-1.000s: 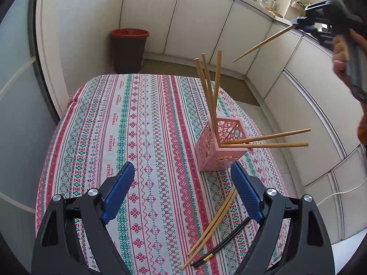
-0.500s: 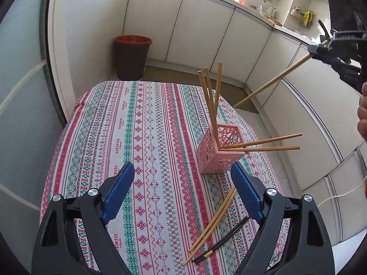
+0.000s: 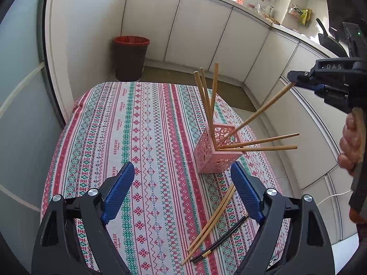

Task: Organize utensils
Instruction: 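Carry the chopstick in the right tool over the pink holder and release it, then lower the left tool onto a black pen and close it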

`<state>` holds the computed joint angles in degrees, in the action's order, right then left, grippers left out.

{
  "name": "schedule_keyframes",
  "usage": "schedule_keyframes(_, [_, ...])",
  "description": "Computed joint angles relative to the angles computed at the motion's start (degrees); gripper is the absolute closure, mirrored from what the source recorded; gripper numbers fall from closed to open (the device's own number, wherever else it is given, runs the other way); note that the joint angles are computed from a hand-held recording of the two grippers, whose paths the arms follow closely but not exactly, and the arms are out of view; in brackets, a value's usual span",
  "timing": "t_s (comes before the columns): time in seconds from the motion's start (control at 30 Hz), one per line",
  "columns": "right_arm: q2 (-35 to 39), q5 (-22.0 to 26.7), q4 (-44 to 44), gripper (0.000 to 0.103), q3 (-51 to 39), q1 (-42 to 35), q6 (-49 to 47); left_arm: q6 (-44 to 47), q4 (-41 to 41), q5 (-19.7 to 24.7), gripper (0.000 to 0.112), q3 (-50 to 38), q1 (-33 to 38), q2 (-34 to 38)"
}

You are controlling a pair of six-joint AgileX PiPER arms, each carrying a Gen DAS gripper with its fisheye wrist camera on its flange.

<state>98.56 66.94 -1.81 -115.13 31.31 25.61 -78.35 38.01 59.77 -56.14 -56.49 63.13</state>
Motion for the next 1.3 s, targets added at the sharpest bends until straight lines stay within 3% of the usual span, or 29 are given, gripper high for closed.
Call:
schedule_keyframes(0.1, [-3.0, -2.5, 0.3, 0.067, 4.8, 0.3, 0.9, -0.2, 0.0, 0.4, 0.03, -0.3, -0.1, 0.5])
schedule_keyframes(0.2, [-6.4, -3.9, 0.2, 0.062, 8.9, 0.2, 1.6, 0.7, -1.1, 0.1, 0.03, -0.6, 0.7, 1.9])
schedule_keyframes(0.27, [-9.1, -5.1, 0.7, 0.053, 12.4, -0.4, 2.3, 1.8, -2.2, -0.3, 0.03, -1.1, 1.2, 3.3])
schedule_keyframes(0.33, [-13.3, -7.6, 3.4, 0.037, 18.0, -2.6, 2.9, 3.5, -3.4, -0.7, 0.025, -1.5, 1.4, 4.6])
schedule_keyframes(0.53, [-27.4, -14.0, 14.7, 0.019, 38.7, -13.3, 0.0, 9.2, -8.6, -2.7, 0.021, -2.1, 1.7, 9.8])
schedule_keyframes(0.67, [-33.2, -14.5, 21.8, 0.015, 52.2, -22.1, -5.1, 16.6, -16.8, -5.5, 0.021, -1.3, 4.9, 13.9])
schedule_keyframes(0.83, [-29.3, -11.0, 37.0, 0.015, 63.2, -30.8, -16.9, 32.0, -31.5, -6.1, 0.023, -1.9, 10.0, 21.0])
schedule_keyframes(0.87, [-29.9, -11.6, 38.6, 0.015, 66.3, -31.4, -18.2, 33.2, -32.5, -6.0, 0.027, -1.8, 10.2, 22.1])
schedule_keyframes(1.0, [-28.4, -11.5, 44.5, 0.015, 75.7, -33.3, -26.7, 37.7, -35.9, -5.3, 0.066, -2.6, 11.1, 26.8])
schedule_keyframes(1.17, [-27.0, -13.7, 45.6, 0.015, 79.4, -33.7, -29.0, 36.5, -33.8, -5.8, 0.071, -3.5, 9.8, 28.2])
schedule_keyframes(1.3, [-26.7, -13.4, 47.6, 0.015, 80.5, -35.9, -31.1, 37.7, -33.3, -9.2, 0.075, -7.1, 8.2, 28.6])
